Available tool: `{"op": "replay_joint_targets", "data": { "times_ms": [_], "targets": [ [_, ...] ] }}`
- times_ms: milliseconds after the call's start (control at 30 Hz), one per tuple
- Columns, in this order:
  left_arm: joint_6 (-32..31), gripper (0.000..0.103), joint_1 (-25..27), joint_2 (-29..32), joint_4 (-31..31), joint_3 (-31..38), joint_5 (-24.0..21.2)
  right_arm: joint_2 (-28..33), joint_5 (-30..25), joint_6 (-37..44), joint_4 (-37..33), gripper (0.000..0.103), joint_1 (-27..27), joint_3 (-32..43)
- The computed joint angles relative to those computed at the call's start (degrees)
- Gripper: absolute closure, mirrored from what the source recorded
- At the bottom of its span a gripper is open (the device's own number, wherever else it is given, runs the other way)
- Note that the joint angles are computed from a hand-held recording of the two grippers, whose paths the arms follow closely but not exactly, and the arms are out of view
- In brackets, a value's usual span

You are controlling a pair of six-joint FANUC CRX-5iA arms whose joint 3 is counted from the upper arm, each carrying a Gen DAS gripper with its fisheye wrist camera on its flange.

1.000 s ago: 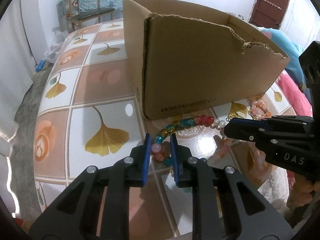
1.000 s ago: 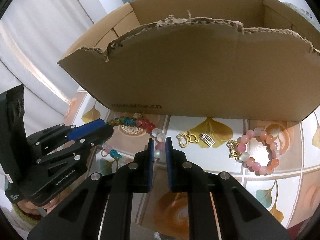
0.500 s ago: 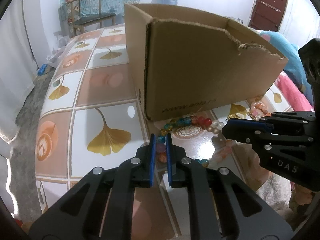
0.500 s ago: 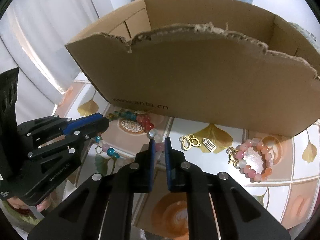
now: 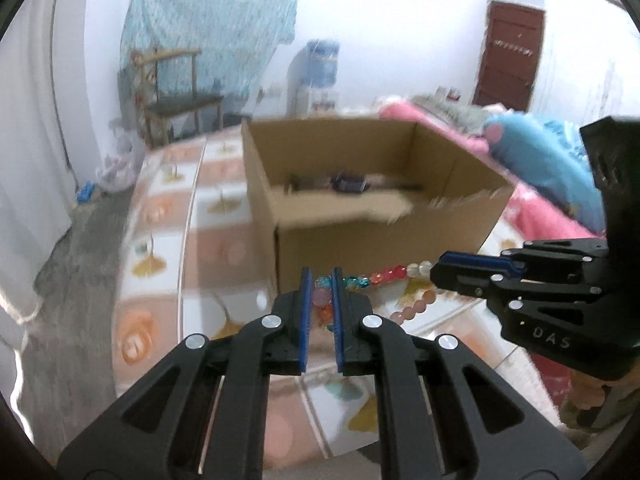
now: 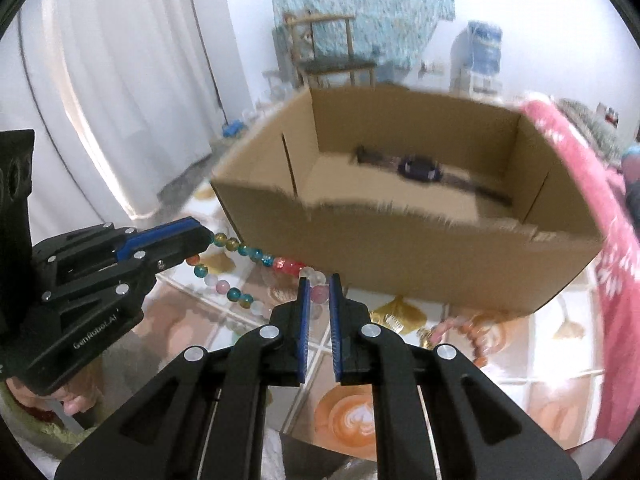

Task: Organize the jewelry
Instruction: 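Lift the multicolour bracelet with the right gripper and carry it over the box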

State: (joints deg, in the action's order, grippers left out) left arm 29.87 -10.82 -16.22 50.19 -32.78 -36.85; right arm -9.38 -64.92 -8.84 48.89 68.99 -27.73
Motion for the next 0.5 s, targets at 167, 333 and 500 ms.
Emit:
{"op": "replay_joint_targets", "data": {
  "times_ms": [167,333,500],
  "targets": [
    [-10.2,0.094,-3.0,-1.3,10.1,1.6,2.8,-3.1,-3.5,2.9,6.7,0.094,1.7,0.6],
    [-11.9,0.094,-5.6,6.0,9.0,11.2,2.9,-4.7,-1.7,13.2,9.2,0.094,-4.4,3.1],
    [3.4,0.094,-6.0,19.1,-11.6,29.8,-5.6,-2.7,5.9,32.2,-10.0,0.094,-17.3,11.9]
  ]
}}
